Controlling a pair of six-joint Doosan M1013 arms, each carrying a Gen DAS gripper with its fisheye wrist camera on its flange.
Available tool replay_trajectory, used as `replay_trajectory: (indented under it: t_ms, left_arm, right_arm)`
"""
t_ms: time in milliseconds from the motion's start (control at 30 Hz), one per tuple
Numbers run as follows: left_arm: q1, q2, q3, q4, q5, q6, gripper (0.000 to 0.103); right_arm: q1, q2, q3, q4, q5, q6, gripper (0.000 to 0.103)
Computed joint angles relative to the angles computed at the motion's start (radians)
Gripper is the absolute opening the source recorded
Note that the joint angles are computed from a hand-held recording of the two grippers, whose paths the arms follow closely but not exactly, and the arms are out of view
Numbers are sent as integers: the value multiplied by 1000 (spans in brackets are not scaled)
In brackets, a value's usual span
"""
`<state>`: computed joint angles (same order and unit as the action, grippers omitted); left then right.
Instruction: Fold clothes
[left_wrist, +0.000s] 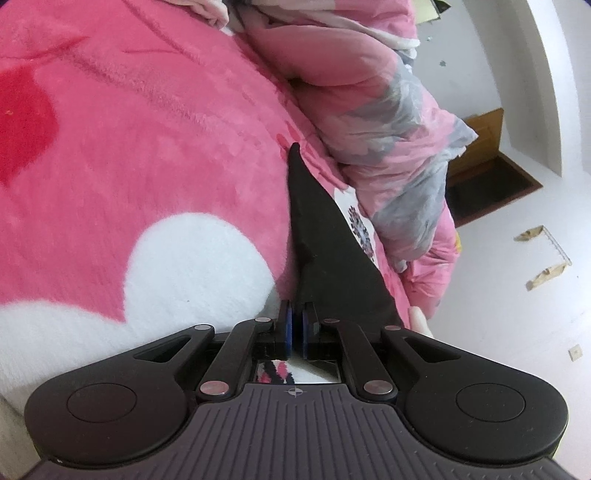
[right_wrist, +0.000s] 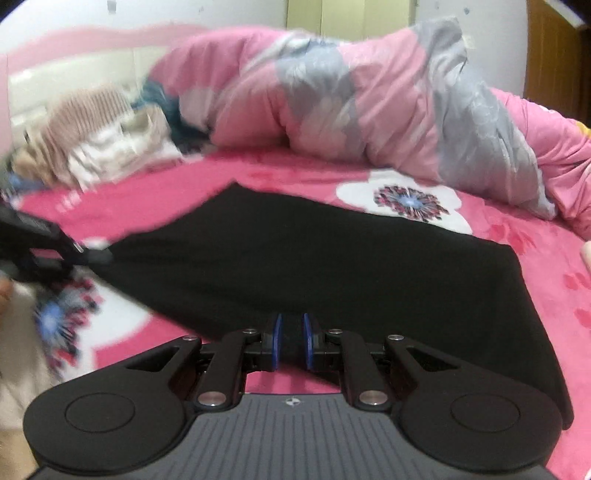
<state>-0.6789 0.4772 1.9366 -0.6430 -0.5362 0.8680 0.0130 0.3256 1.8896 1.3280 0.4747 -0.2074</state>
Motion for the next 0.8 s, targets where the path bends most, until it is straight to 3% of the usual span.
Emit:
replay_trajectory:
  t_ms: [100, 200, 267, 400, 500, 600, 700, 800]
  left_arm:
    - [4, 1, 8, 53, -9, -11, 7]
    - [6, 2, 17, 108, -26, -30, 7]
    - [8, 4, 23, 136, -42, -53, 7]
    - [3, 4, 28, 131, -55, -44, 7]
    - [1, 2, 29, 125, -53, -29, 7]
    - [1, 2, 31, 133, -57, -32, 7]
    - [-1, 1, 28, 124, -54, -19, 8]
    - [-10, -8, 23, 59, -34, 52, 9]
  right_arm:
    - [-9, 9, 6, -85, -38, 73, 13]
    - [-17, -21, 2, -283, -38, 326, 13]
    - [-29, -34, -5, -224, 19, 304, 13]
    - [-1, -20, -14, -10, 11, 107, 13]
    - [13, 13, -21, -71, -10, 187, 13]
    - [-10, 3, 28, 10, -16, 107, 13]
    - [-31, -25, 42, -84, -4, 227, 14]
    - [-38, -37, 35, 13, 45, 153, 14]
